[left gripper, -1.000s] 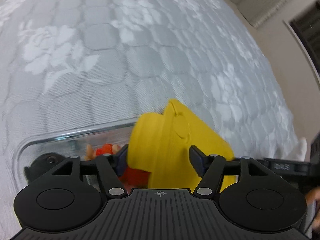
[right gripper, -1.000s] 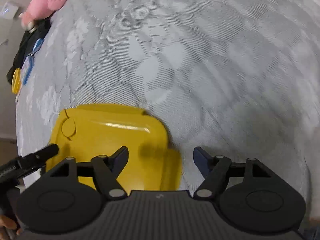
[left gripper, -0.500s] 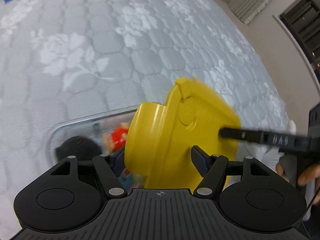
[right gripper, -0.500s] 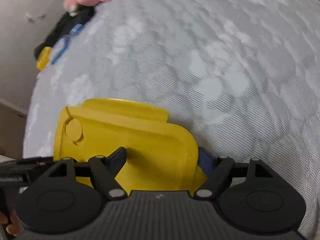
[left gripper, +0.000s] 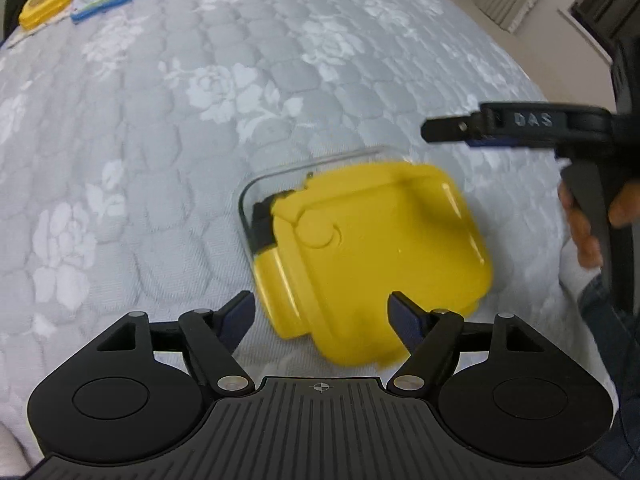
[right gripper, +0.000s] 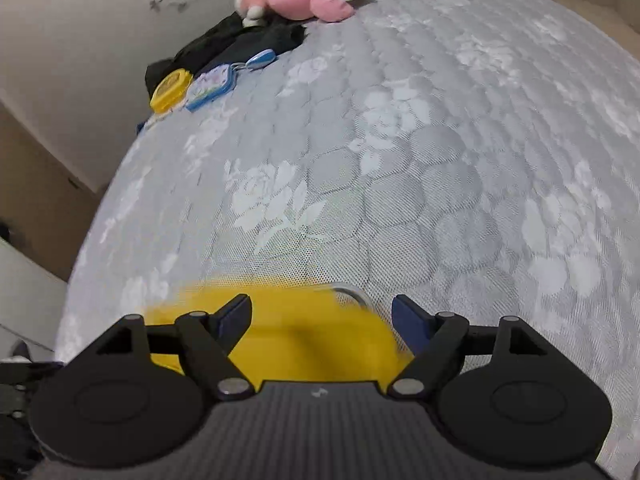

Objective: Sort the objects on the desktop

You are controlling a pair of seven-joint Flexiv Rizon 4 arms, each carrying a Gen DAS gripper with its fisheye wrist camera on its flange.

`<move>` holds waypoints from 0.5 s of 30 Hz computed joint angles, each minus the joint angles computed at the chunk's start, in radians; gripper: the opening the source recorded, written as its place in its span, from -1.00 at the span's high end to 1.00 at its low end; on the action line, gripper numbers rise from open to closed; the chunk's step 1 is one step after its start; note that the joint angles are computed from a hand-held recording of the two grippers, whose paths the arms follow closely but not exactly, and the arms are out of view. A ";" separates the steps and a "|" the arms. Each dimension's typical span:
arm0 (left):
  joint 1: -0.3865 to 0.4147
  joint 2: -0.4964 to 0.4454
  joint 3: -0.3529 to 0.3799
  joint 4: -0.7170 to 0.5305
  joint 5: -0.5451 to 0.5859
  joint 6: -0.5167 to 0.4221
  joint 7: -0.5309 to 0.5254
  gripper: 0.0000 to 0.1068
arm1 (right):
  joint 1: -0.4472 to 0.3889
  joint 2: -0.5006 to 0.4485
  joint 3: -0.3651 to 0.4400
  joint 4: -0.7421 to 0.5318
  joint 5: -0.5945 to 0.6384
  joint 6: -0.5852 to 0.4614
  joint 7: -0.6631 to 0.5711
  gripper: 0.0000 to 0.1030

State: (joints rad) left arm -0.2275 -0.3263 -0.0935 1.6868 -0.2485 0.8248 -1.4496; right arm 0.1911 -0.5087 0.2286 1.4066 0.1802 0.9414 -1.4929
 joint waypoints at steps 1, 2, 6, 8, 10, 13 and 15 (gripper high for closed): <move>0.004 0.005 -0.003 0.009 -0.010 -0.002 0.011 -0.47 | 0.011 0.003 -0.010 0.011 -0.022 0.014 -0.003 -0.53; 0.008 0.009 -0.005 0.015 -0.018 -0.004 0.022 -0.47 | 0.022 0.006 -0.021 0.024 -0.047 0.028 -0.007 -0.53; 0.013 0.014 -0.010 0.026 -0.039 -0.012 0.049 -0.48 | 0.051 0.040 -0.057 0.090 -0.154 0.034 -0.001 -0.54; 0.018 0.015 -0.015 0.032 -0.068 -0.027 0.052 -0.49 | 0.054 0.058 -0.063 0.106 -0.182 -0.017 0.019 -0.55; 0.030 0.011 -0.022 0.034 -0.122 -0.059 0.041 -0.49 | 0.040 0.066 -0.050 0.104 -0.163 -0.089 0.022 -0.56; 0.049 -0.009 -0.018 0.033 -0.202 -0.106 -0.031 -0.49 | 0.033 0.075 -0.053 0.141 -0.149 -0.078 0.032 -0.55; 0.054 -0.029 -0.009 0.023 -0.214 -0.124 -0.095 -0.49 | 0.032 0.078 -0.060 0.175 -0.163 -0.030 0.031 -0.53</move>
State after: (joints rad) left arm -0.1733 -0.3558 -0.1026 1.7100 -0.4628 0.7011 -1.5445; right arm 0.2236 -0.4307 0.1682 1.5817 0.0174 0.9112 -1.4617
